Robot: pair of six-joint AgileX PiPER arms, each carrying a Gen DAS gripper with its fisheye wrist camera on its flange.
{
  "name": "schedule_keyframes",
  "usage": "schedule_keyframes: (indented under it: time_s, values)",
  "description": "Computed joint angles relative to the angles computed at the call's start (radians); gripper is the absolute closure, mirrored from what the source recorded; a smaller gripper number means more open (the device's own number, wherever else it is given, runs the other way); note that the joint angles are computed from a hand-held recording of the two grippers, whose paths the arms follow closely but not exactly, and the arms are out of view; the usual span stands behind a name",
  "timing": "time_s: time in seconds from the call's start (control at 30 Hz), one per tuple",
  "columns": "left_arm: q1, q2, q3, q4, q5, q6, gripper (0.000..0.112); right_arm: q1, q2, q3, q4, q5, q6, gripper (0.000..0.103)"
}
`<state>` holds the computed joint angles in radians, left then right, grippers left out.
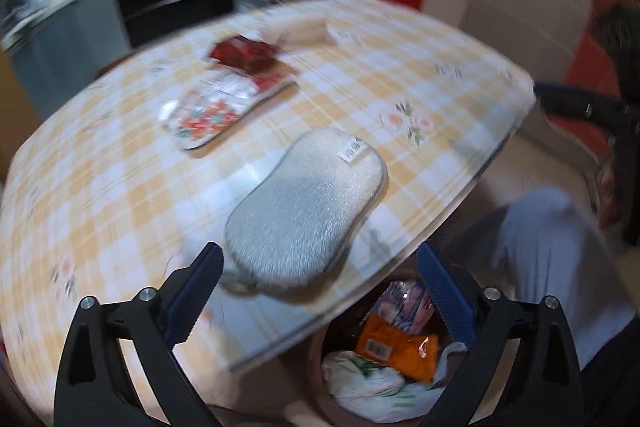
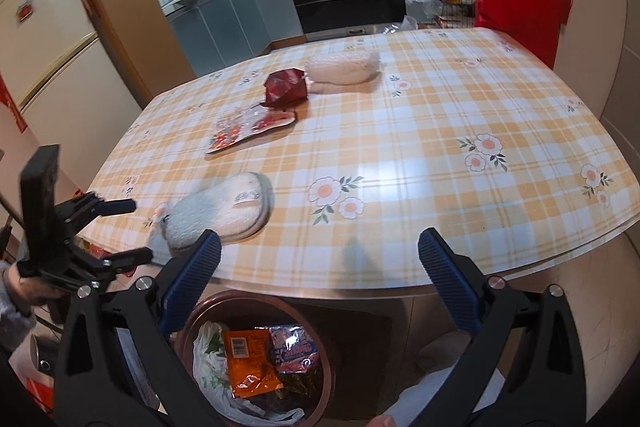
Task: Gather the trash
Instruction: 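Reach the left tool to the white foam pad and close on it, then lift the foam pad with the left tool while the right tool grasps the clear floral tray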
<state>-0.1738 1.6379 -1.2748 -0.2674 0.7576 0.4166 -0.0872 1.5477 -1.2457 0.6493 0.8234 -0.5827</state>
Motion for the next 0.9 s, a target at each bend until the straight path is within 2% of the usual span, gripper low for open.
schedule_keyframes:
  time_s: [0.07, 0.2, 0.33, 0.43, 0.6, 0.7, 0.77, 0.9]
  values:
    - [0.012, 0.090, -0.085, -0.014, 0.060, 0.063, 0.016, -0.005, 0.032, -0.029, 0.000, 0.008, 0.024, 0.006]
    - [0.027, 0.223, -0.213, -0.027, 0.107, 0.129, 0.016, -0.006, 0.090, -0.086, -0.009, 0.021, 0.058, 0.006]
    - [0.032, 0.319, -0.314, -0.039, 0.168, 0.158, 0.016, 0.032, 0.140, -0.145, -0.107, -0.011, 0.136, 0.006]
    - [0.013, 0.349, -0.336, 0.009, 0.161, 0.148, 0.016, 0.032, 0.184, -0.191, -0.099, -0.002, 0.160, 0.006]
    - [0.023, 0.364, -0.340, -0.019, 0.145, 0.189, 0.015, 0.044, 0.242, -0.256, -0.081, 0.029, 0.178, 0.006]
    - [0.027, 0.353, -0.323, -0.025, 0.127, 0.193, 0.020, 0.083, 0.265, -0.292, -0.162, 0.030, 0.237, 0.006]
    - [0.041, 0.348, -0.320, -0.049, 0.131, 0.193, 0.022, 0.098, 0.296, -0.333, -0.196, 0.056, 0.270, 0.006]
    - [0.092, 0.300, -0.244, -0.144, 0.090, 0.184, 0.022, 0.104, 0.350, -0.400, -0.152, 0.083, 0.243, 0.006]
